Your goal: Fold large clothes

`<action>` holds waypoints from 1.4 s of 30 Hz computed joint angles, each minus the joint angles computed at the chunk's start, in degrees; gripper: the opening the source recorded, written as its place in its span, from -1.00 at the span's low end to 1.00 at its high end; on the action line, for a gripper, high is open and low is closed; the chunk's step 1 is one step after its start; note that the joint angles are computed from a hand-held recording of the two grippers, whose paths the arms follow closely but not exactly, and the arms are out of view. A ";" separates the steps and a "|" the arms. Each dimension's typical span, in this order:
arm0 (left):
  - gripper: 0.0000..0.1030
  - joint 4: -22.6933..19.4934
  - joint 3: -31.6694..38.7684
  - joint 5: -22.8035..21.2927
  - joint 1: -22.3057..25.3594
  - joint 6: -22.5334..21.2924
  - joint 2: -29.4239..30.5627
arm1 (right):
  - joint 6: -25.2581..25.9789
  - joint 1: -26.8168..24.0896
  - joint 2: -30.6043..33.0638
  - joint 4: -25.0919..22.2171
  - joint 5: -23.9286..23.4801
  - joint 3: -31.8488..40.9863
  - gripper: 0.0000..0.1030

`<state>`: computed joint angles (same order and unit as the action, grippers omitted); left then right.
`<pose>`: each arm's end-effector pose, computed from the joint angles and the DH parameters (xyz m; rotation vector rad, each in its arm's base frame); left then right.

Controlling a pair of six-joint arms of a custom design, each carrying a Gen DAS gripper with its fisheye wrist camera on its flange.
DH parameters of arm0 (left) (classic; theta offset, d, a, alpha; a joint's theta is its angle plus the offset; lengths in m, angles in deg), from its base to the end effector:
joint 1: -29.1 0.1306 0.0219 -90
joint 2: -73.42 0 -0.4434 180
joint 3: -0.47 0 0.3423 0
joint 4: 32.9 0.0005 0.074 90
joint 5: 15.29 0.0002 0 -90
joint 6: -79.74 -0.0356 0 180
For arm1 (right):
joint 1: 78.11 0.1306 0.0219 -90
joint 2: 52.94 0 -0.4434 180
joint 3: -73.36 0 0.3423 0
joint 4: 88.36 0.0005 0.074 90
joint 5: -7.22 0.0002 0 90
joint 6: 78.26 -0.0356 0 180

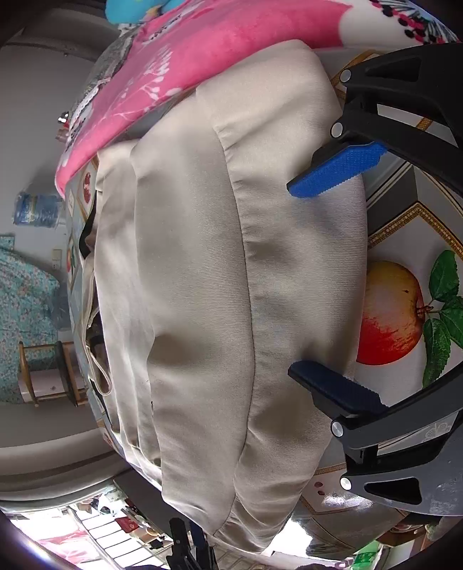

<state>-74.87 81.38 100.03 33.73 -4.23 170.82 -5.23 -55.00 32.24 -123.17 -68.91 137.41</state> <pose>0.4624 0.0217 0.3825 -0.0755 2.5440 -0.5793 0.3389 0.1348 0.3590 -0.0409 2.5051 -0.0233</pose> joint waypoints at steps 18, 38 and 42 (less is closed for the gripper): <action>-0.57 0.83 -0.10 20.35 3.27 0.46 0.50 | 0.68 -0.34 0.00 0.05 -0.49 0.09 0.76; -0.80 3.76 -2.30 -8.95 -5.33 -8.37 -4.11 | 13.65 -22.12 10.91 -9.52 -27.74 22.59 0.43; -0.80 4.15 -2.31 -10.19 -5.76 -9.05 -4.02 | 13.24 -25.32 18.75 -16.96 -33.72 30.29 0.35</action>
<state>-70.72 79.07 89.84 27.97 -13.28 166.79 8.01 -80.33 50.98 -140.13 -102.63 167.70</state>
